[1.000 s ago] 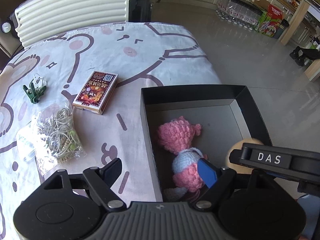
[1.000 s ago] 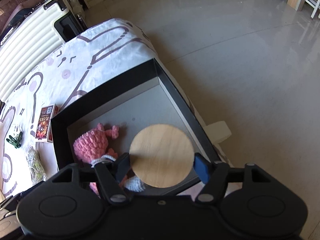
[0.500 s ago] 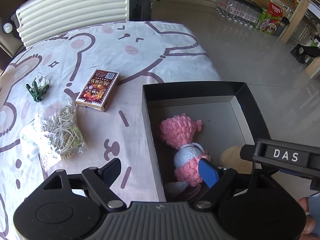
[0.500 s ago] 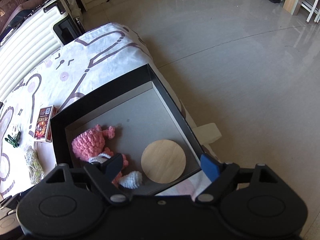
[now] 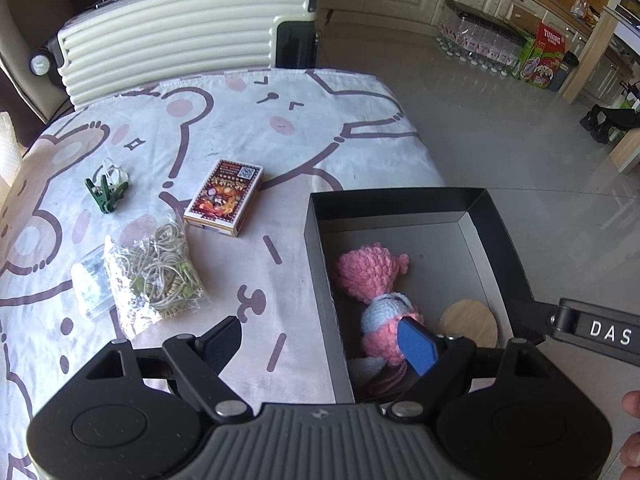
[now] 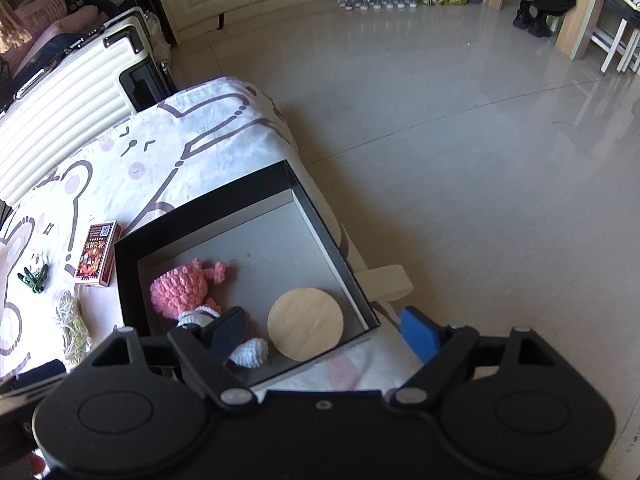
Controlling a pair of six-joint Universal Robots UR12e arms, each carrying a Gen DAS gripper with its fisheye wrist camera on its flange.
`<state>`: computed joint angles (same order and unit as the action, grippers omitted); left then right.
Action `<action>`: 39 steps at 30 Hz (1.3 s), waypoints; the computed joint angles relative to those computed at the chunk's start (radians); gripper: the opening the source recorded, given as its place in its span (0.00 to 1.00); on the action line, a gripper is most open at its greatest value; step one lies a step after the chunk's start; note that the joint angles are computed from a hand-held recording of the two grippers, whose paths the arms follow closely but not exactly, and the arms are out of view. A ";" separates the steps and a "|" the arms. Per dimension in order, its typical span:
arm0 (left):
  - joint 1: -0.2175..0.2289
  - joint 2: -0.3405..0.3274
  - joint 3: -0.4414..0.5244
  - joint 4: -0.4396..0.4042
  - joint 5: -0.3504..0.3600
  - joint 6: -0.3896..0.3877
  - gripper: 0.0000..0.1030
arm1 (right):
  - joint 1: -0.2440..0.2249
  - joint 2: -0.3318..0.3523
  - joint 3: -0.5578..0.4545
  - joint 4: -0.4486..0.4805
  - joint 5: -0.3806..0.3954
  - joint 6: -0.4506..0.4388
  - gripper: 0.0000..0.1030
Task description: Organize objects
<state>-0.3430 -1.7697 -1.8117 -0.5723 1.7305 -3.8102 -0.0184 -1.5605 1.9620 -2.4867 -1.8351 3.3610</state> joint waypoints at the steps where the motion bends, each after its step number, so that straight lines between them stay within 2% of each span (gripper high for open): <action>1: -0.001 0.005 -0.002 0.002 0.004 0.002 0.83 | 0.001 -0.005 0.003 -0.004 -0.004 -0.001 0.83; 12: -0.016 0.061 -0.036 0.035 0.068 0.006 0.87 | 0.010 -0.059 0.041 -0.056 -0.005 -0.030 0.83; 21: -0.034 0.098 -0.066 0.062 0.121 0.005 0.96 | 0.027 -0.096 0.069 -0.104 -0.015 -0.066 0.88; 25: -0.045 0.109 -0.079 0.070 0.153 0.014 0.99 | 0.034 -0.107 0.081 -0.134 -0.041 -0.097 0.94; 30: -0.054 0.114 -0.087 0.065 0.192 0.028 1.00 | 0.044 -0.122 0.096 -0.164 -0.073 -0.146 0.98; 39: -0.059 0.123 -0.104 0.077 0.225 0.016 1.00 | 0.037 -0.143 0.125 -0.216 -0.054 -0.213 1.00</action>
<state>-0.4017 -1.6470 -1.9159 -0.4952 1.9551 -3.7946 0.0190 -1.7034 2.0866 -2.7023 -1.8886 3.1480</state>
